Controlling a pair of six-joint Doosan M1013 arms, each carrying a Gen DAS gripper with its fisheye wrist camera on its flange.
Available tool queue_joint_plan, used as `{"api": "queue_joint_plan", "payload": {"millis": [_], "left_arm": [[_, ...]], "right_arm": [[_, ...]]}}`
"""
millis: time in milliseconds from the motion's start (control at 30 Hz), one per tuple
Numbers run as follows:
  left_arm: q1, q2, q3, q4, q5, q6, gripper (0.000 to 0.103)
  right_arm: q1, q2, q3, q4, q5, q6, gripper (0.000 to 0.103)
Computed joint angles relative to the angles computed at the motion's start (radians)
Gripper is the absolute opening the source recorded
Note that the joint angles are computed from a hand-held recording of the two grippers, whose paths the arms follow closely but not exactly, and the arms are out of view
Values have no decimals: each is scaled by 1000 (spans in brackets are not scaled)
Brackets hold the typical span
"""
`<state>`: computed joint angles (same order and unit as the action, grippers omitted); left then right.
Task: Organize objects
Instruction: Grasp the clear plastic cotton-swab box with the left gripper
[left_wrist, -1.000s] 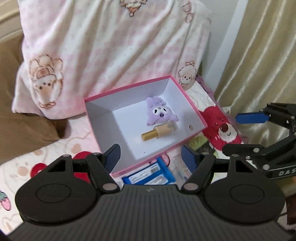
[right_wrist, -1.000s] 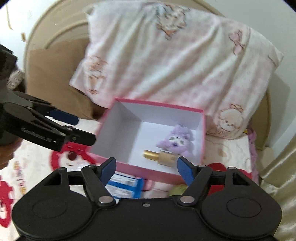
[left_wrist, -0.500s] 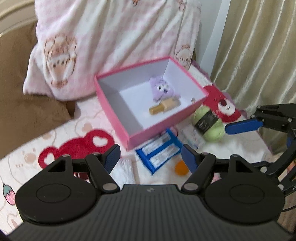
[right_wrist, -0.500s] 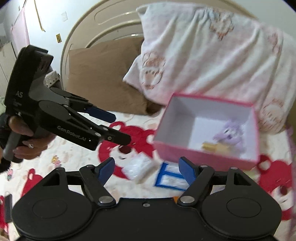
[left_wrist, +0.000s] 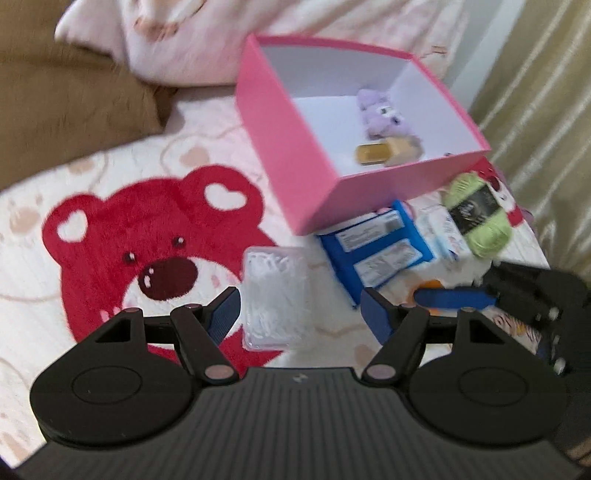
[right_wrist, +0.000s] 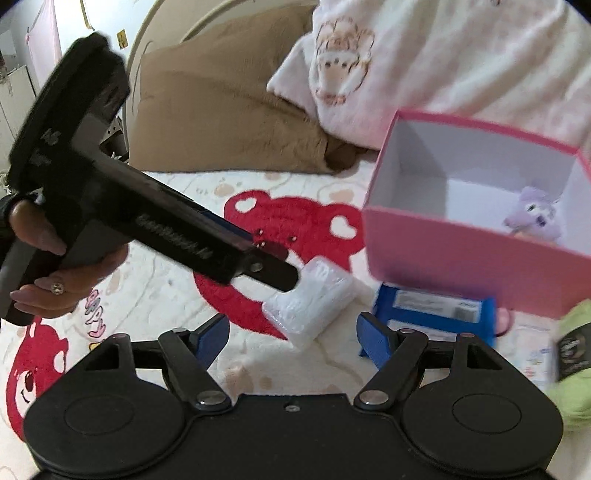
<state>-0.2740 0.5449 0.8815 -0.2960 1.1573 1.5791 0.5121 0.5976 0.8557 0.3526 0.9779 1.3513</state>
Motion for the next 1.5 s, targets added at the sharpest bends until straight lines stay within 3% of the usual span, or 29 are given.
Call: {"api": "queue_joint_plan", "payload": {"millis": [233, 367, 500, 600, 667, 967, 1033, 1200, 1500], "left_arm": [[7, 45, 1, 10, 18, -116, 72], [18, 47, 32, -50, -6, -167, 70], [35, 57, 45, -191, 22, -240, 67], [27, 52, 51, -215, 31, -235, 63], [22, 51, 54, -210, 31, -251, 59], [-18, -12, 153, -32, -164, -307, 55], [-16, -20, 170, -48, -183, -308, 53], [-25, -49, 220, -43, -233, -329, 50], [-55, -106, 260, -13, -250, -362, 48]], "right_arm": [[6, 83, -65, -26, 65, 29, 80], [2, 115, -95, 6, 106, 45, 80], [0, 105, -71, 25, 90, 40, 80], [-4, 88, -41, 36, 69, 32, 80], [5, 78, -26, -26, 45, 62, 80], [48, 58, 31, -200, -47, 42, 75], [46, 53, 38, -209, -53, 50, 67], [36, 37, 53, -167, -42, 68, 66], [32, -39, 124, -144, -34, 88, 65]]}}
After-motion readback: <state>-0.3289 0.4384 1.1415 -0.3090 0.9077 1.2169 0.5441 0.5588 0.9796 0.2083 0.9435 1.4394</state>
